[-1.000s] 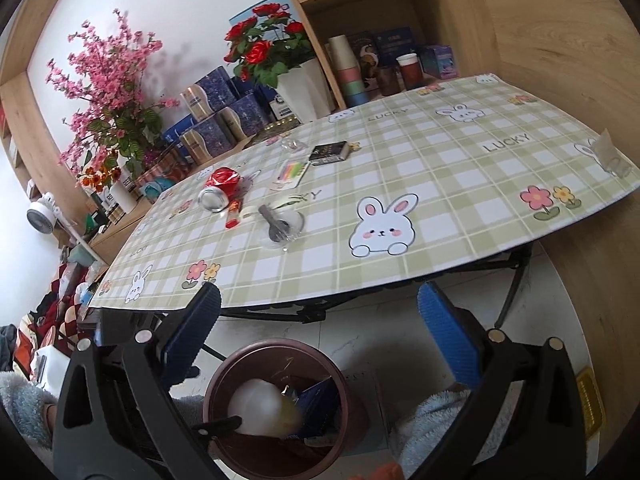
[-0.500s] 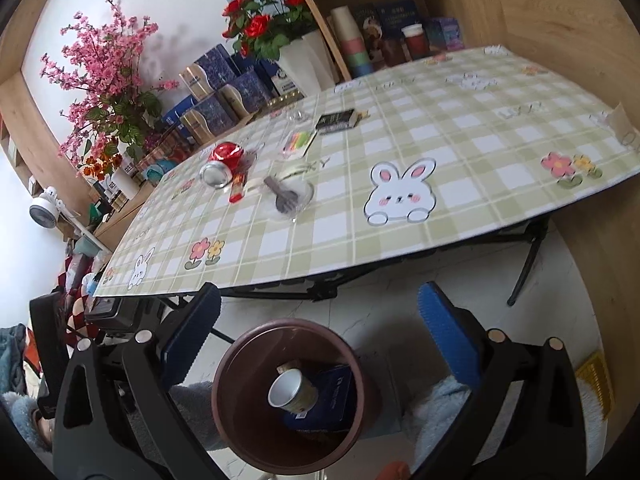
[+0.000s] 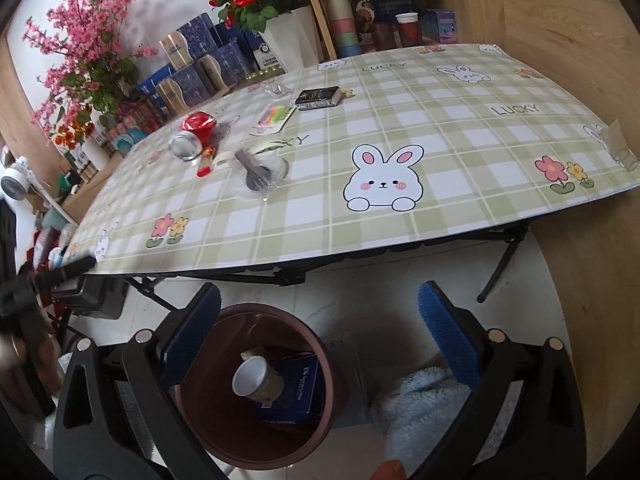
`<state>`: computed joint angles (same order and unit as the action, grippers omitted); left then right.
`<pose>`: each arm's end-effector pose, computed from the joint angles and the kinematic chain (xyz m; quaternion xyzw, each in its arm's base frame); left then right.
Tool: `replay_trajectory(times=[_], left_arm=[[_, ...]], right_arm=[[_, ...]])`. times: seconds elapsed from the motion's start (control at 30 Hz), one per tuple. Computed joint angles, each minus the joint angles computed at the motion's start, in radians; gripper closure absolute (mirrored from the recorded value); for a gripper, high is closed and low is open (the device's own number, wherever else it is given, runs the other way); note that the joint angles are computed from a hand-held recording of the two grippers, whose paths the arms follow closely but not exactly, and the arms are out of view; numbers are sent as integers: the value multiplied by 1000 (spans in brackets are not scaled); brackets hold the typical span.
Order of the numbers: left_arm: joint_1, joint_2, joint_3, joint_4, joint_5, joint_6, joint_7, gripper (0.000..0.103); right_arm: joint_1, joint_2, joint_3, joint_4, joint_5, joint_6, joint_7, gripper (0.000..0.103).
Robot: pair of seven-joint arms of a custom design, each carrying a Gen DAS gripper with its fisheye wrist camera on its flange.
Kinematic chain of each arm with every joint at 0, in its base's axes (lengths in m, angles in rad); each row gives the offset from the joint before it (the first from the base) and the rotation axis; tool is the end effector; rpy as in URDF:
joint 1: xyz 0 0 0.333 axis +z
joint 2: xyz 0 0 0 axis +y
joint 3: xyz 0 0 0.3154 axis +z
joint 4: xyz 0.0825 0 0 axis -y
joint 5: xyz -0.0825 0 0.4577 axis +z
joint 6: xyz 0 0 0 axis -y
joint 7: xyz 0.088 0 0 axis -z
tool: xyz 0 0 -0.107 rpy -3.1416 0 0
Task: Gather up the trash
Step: 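Grasp the red soda can on the table with the left gripper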
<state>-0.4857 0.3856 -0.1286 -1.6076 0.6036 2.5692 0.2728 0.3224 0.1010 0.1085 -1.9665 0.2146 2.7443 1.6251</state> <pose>0.6368 -0.4451 0.4400 -0.7536 0.5602 -0.3069 0.1549 0.6318 0.2792 0.4641 -0.7294 0.5944 -0.1046 0.3222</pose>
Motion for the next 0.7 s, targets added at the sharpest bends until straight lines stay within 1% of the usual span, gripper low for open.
replay_trajectory(times=[0.07,0.13,0.17,0.23,0.27,0.3,0.37,0.4,0.43,0.5,0.57,0.6,0.63,0.67,0.7], left_arm=[[29,16,-1,19,-37,41,16,10],[59,44,3,52,-81,90,41,18],[60,56,11,70,-84,94,55,20],[62,107,29,152,-80,63,121,27],[67,133,34,192,-88,48,153,29],[87,165,28,234,-118,49,193,32],[121,207,18,280,-188,80,240,36],[150,239,3,311,-240,105,277,39],[164,268,1,347,-277,106,304,43],[173,310,18,398,-326,106,308,44],[188,344,26,429,-378,133,301,45],[194,367,33,456,-400,132,291,46],[199,386,37,480,-417,131,288,49],[206,401,34,493,-437,138,286,50],[223,421,19,510,-469,152,290,51]], right_arm=[[1,13,-1,16,-6,-8,6,6],[3,32,-3,40,-20,-20,20,6],[2,40,-3,50,-22,-25,23,6],[1,63,-4,76,-26,-29,31,6],[0,70,-5,85,-30,-30,36,6],[-2,84,-4,100,-27,-33,36,6],[-4,107,-3,126,-28,-37,38,6],[-2,124,-7,148,-44,-45,48,6],[0,137,-11,167,-59,-51,57,6],[1,160,-16,199,-81,-48,71,6],[-1,181,-18,231,-90,-52,80,6],[-1,195,-21,249,-99,-58,86,6],[-1,206,-23,266,-107,-64,92,6],[-1,217,-24,280,-113,-69,95,6],[2,230,-28,298,-126,-77,103,6]])
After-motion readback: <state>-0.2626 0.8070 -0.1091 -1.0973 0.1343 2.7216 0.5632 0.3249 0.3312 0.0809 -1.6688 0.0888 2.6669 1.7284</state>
